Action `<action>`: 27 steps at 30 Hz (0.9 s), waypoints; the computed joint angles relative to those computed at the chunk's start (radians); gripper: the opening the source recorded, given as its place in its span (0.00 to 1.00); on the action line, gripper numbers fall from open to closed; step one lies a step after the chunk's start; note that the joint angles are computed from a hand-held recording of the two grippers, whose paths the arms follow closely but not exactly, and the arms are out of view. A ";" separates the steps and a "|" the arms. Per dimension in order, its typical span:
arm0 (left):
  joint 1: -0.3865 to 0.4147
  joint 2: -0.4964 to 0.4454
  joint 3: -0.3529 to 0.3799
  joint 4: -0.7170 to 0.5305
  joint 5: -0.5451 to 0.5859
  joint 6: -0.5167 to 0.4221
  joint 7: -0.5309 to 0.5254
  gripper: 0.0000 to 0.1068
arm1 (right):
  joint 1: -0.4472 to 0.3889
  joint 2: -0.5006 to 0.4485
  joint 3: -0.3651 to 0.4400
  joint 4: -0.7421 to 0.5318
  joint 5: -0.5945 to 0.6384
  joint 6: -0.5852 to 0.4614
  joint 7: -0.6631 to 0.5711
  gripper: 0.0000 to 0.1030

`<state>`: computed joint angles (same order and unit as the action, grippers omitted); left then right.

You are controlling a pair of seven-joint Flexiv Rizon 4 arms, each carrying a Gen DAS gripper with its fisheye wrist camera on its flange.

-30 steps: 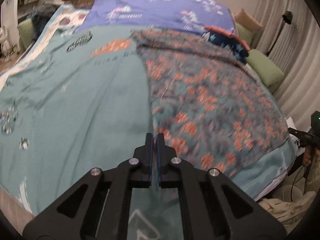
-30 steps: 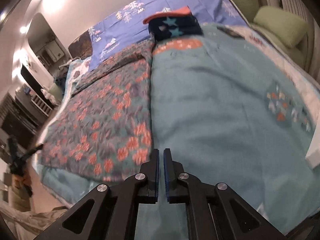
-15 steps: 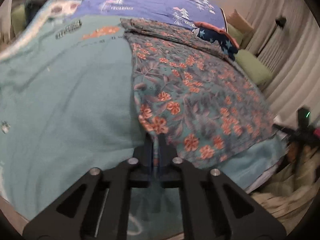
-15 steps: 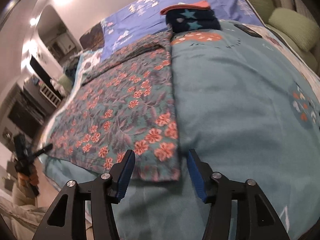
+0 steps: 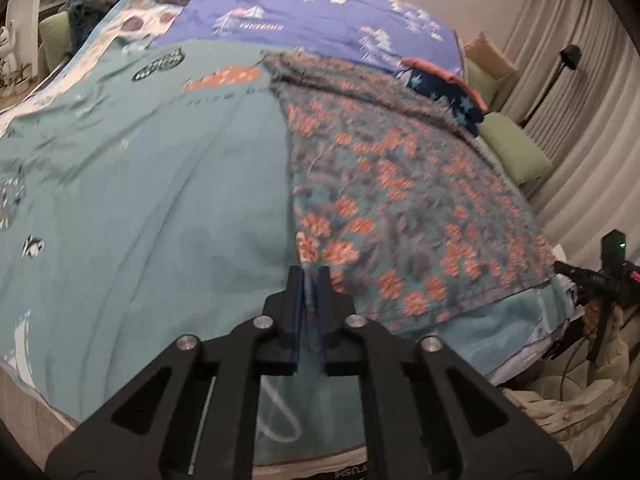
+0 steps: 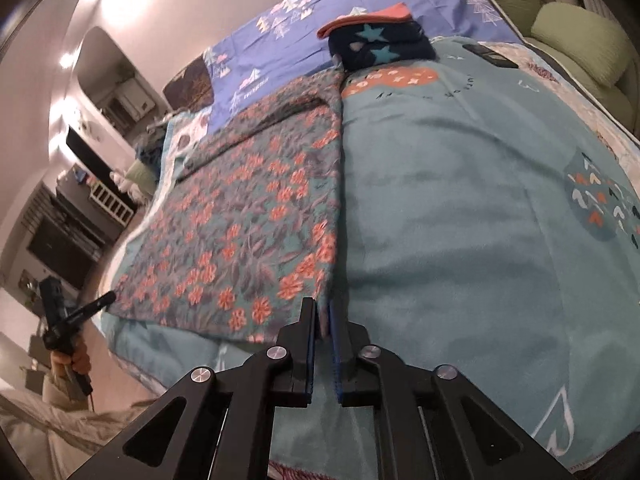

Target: Fold small clothes

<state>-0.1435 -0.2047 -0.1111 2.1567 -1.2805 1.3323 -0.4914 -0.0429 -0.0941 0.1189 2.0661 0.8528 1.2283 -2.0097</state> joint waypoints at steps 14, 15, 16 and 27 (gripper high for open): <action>0.004 -0.046 -0.045 -0.051 -0.022 -0.028 0.105 0.04 | -0.007 -0.118 0.042 -0.095 -0.121 -0.022 0.059 0.03; -0.002 -0.039 -0.034 -0.052 -0.034 -0.038 0.066 0.04 | -0.047 -0.121 0.065 -0.123 -0.046 -0.067 0.001 0.03; -0.005 -0.030 -0.033 -0.050 -0.055 -0.038 0.061 0.04 | -0.081 -0.121 0.081 -0.141 0.028 -0.102 -0.075 0.03; -0.057 0.093 0.042 -0.023 -0.182 -0.049 0.154 0.03 | -0.139 0.043 -0.021 -0.114 0.350 -0.274 -0.281 0.02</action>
<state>-0.2003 -0.1121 -0.0690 2.1333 -1.4625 1.2838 -0.3375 -0.1817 -0.0514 0.0981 1.9523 1.2030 0.9546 -2.2910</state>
